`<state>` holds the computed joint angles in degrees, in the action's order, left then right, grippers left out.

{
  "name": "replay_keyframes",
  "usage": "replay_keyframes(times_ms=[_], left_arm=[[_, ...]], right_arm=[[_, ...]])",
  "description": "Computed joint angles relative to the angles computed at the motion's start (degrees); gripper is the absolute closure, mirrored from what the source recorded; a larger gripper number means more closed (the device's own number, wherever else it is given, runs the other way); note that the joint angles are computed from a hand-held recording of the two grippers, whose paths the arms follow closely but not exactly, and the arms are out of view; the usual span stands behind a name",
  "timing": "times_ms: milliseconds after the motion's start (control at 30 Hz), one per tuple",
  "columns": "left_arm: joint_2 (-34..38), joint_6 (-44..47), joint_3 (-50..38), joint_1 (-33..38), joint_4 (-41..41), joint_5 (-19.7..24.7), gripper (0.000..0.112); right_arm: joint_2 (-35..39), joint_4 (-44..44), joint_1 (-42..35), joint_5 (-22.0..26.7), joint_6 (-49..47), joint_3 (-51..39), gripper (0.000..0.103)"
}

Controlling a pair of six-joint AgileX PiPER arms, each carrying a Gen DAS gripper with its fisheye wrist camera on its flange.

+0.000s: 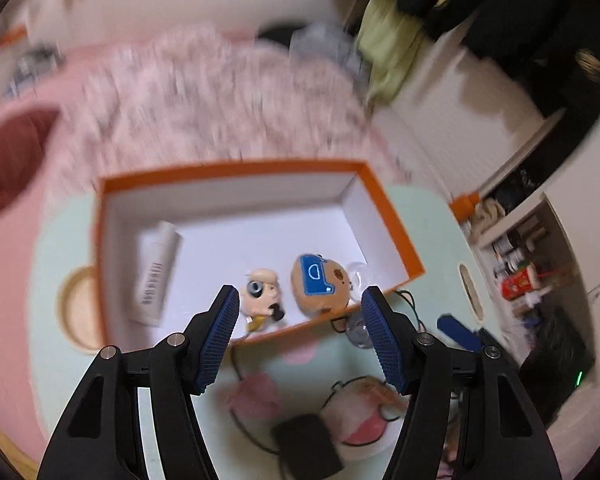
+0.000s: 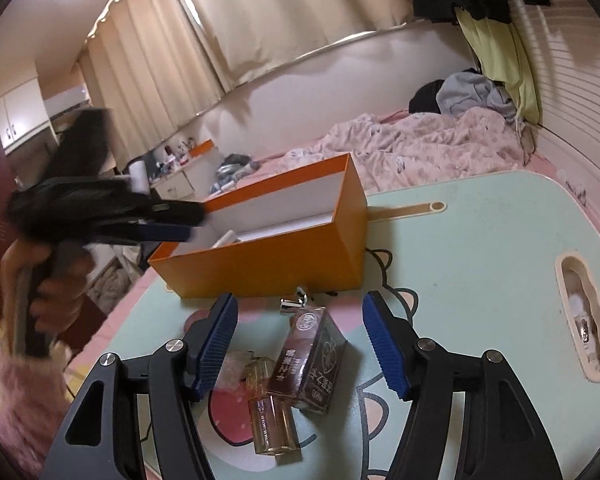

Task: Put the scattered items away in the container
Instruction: 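Reach into the orange box, grasp the white plush keychain with left tool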

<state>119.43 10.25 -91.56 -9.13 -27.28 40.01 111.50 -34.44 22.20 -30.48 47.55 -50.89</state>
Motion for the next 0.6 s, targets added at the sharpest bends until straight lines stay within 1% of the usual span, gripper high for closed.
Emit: replay_keyframes(times_ms=[100,133,200,267,333,367,433,467,533,600], left_arm=[[7.11,-8.73,-11.4,-1.37,8.9,7.61,0.048],[8.4,-9.19,-13.43,-1.48,9.44,9.22,0.048],[11.83,-9.02,-18.96,-1.3,8.25,13.95,0.048],[15.21,-9.89,-24.76,-1.33,8.07,18.63,0.048],[18.16,-12.22,-30.09,-1.91,10.08,22.33,0.048],[19.58,-13.72,-32.73,-2.36,11.57,24.09,0.048],[21.32,-15.76,-35.37,-2.59,13.72,26.29,0.048],[21.5,-16.25,-35.34,-2.43,14.19,26.51,0.048],[20.53,-15.38,-33.36,-1.61,13.54,26.26,0.05],[18.85,-14.92,-31.28,-1.17,13.64,27.13,0.051]], right_arm=[[0.67,-3.59,-0.59,0.33,2.95,-0.97,0.038],[0.92,-4.75,-0.6,0.91,4.11,-1.49,0.038],[1.59,-7.23,-0.91,1.58,6.5,-2.61,0.038],[2.41,-11.42,-1.52,1.94,11.02,-4.05,0.038],[3.69,-17.81,-2.65,1.64,18.15,-5.77,0.038],[4.64,-22.54,-3.55,0.96,23.62,-6.74,0.038],[5.69,-28.43,-4.88,0.06,30.78,-7.62,0.038],[5.96,-29.27,-5.66,-1.15,32.01,-7.38,0.038],[5.98,-28.66,-6.79,-3.17,31.61,-6.45,0.038],[6.21,-28.04,-7.5,-4.57,31.39,-5.98,0.036]])
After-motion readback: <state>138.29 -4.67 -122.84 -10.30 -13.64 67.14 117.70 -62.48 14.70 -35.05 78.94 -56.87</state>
